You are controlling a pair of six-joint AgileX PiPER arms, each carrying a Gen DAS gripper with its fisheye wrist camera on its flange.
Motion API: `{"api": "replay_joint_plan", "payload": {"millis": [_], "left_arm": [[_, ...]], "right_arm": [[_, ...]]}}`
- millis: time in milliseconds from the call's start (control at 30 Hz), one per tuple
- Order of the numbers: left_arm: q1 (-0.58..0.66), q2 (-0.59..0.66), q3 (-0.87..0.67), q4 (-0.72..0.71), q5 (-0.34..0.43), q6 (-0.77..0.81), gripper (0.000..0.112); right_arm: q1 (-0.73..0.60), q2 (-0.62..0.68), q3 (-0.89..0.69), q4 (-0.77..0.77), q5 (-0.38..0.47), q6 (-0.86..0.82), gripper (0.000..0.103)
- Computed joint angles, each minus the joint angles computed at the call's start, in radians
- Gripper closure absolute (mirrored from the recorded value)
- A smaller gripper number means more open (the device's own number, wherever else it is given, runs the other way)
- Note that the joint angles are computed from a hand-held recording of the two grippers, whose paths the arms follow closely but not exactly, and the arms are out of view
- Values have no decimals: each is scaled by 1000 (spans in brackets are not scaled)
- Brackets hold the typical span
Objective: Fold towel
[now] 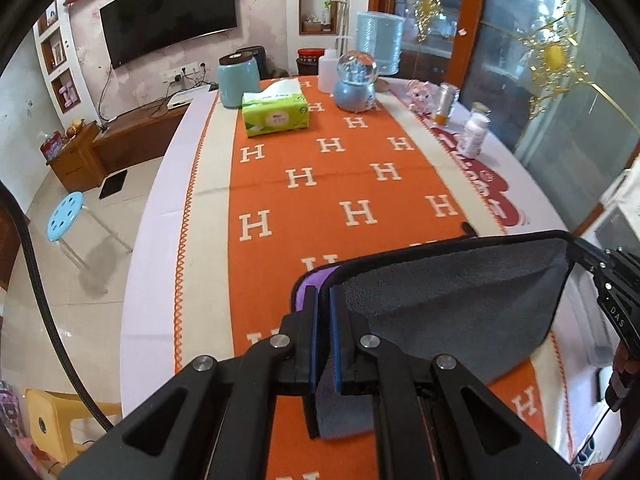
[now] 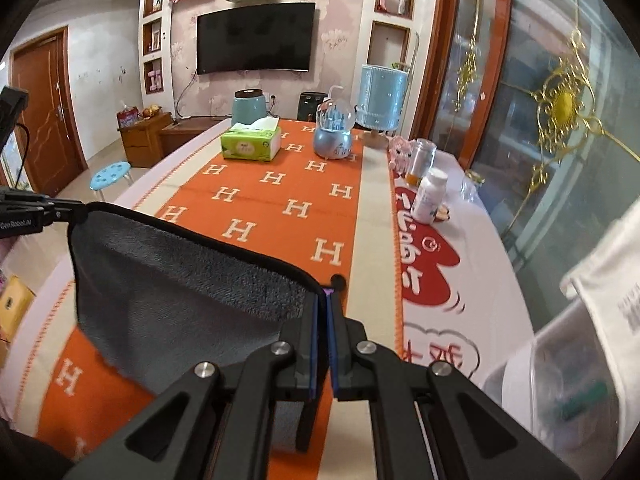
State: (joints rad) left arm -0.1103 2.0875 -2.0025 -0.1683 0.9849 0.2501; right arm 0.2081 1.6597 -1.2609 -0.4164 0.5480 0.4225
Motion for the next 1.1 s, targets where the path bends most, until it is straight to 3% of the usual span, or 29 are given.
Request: {"api": "replay_joint_plan", "payload": {"millis": [367, 633, 800, 933, 1100], "left_arm": [[8, 265, -299, 37, 105, -98, 107], [2, 355, -394, 71, 138, -143, 104], [7, 372, -423, 84, 166, -163, 93], [6, 333, -371, 97, 145, -174, 87], [3, 216, -202, 122, 62, -203, 69]], "right_arm": [[16, 184, -75, -254, -73, 184, 99], [1, 259, -112, -279, -98, 202, 94], [-21, 272, -123, -189, -105, 134, 72], [-22, 262, -112, -177, -112, 128, 63], [-19, 219, -82, -168, -113, 123, 47]]}}
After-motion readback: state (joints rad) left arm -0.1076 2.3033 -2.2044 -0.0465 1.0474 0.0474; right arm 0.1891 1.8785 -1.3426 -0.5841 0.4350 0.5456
